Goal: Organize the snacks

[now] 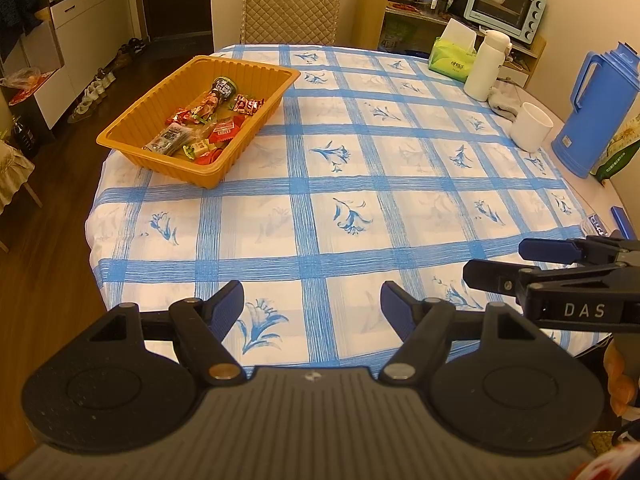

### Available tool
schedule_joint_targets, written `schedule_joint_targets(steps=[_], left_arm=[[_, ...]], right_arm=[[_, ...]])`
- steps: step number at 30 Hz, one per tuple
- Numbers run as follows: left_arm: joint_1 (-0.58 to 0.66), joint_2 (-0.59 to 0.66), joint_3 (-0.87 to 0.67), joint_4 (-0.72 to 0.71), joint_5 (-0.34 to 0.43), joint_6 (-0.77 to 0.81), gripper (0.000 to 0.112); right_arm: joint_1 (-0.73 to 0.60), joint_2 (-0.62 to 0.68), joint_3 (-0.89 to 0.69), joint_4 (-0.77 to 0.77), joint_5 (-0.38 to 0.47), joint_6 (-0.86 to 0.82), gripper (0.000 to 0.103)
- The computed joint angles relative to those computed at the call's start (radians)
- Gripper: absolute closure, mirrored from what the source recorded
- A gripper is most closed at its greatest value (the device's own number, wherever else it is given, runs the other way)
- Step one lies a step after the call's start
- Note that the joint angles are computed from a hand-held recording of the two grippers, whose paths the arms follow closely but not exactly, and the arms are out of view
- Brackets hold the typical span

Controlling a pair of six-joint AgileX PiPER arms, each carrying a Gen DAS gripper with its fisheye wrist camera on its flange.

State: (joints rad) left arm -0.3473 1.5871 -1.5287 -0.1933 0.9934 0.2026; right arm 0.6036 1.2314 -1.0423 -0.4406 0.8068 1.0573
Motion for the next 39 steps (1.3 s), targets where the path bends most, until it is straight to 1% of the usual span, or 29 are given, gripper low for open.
schedule_joint_targets(steps=[39], left_arm=[[-0.001, -0.025, 0.031, -0.006, -0.015, 0.006, 0.039]], right_arm=[[0.02, 0.004, -0.011, -0.016, 0.013, 0.02, 0.021]])
